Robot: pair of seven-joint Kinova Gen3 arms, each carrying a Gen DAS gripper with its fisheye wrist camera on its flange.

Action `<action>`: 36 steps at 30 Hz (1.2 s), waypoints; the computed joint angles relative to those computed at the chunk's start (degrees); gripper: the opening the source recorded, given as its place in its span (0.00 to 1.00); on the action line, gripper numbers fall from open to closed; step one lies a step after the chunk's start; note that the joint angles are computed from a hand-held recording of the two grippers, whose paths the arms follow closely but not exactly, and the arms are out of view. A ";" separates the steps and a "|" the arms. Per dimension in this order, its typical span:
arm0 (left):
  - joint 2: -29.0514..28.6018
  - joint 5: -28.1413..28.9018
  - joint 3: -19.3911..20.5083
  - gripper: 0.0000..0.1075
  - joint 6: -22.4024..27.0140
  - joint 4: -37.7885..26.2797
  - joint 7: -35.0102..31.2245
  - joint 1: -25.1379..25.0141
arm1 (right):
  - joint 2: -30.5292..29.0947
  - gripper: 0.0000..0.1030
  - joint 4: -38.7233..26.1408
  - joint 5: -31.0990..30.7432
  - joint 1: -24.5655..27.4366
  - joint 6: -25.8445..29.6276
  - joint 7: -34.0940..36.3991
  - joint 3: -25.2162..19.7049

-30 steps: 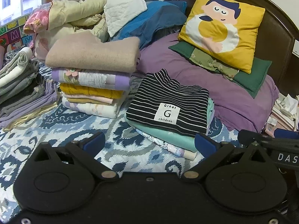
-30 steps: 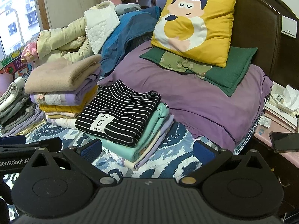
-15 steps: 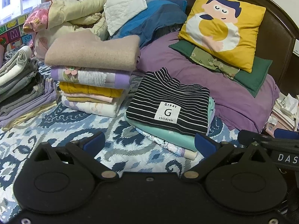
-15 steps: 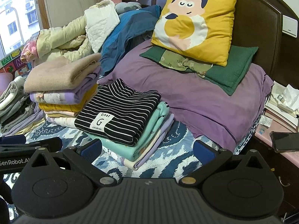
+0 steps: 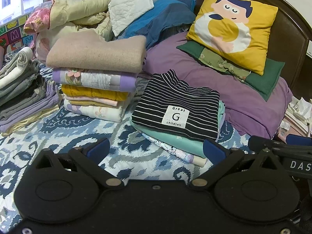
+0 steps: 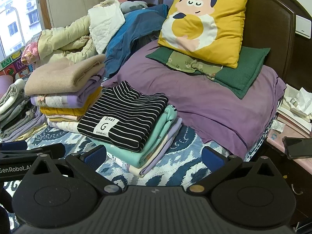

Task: Fold clothes

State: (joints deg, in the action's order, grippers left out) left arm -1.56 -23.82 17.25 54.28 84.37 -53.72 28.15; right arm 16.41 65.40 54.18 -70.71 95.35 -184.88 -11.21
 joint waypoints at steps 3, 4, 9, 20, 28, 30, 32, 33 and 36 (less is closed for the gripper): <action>0.45 -0.31 0.13 0.96 0.33 -0.56 0.17 0.14 | -0.17 1.00 0.20 -0.09 0.12 -0.18 0.05 0.00; 0.45 -0.30 0.06 0.96 0.29 -0.52 0.15 0.23 | -0.21 1.00 0.28 -0.08 0.15 -0.19 -0.02 -0.02; 0.55 -0.14 -0.19 0.96 0.20 -0.56 -0.03 0.37 | -0.27 1.00 0.42 -0.12 0.25 -0.21 -0.16 -0.16; 0.15 0.15 -0.19 0.96 -0.25 0.17 0.00 0.30 | -0.26 1.00 0.54 -0.15 0.50 -0.47 -0.21 -0.20; 0.94 0.60 -0.65 0.96 -0.46 -0.34 -0.37 0.35 | -0.18 1.00 0.66 -0.16 0.70 -0.98 -0.05 -0.08; 1.03 0.53 -0.69 0.96 -0.52 -0.34 -0.42 0.41 | -0.25 1.00 0.85 -0.18 0.83 -1.30 -0.07 -0.08; 1.49 0.66 -0.92 0.96 -0.49 -0.80 -0.93 0.32 | -0.55 1.00 1.22 -0.23 1.12 -1.89 0.03 -0.10; 1.65 0.52 -0.98 0.96 -0.58 -0.85 -1.04 0.39 | -0.70 1.00 1.55 -0.18 1.27 -2.33 0.03 -0.17; 1.98 0.28 -1.34 0.96 -1.44 -0.71 -1.54 0.50 | -1.06 1.00 2.51 -0.02 1.83 -3.56 0.15 -0.39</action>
State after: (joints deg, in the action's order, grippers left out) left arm 0.42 -23.54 15.92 52.84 83.66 -55.26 28.65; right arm 15.34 67.91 54.16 -68.88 91.79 -184.73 -11.59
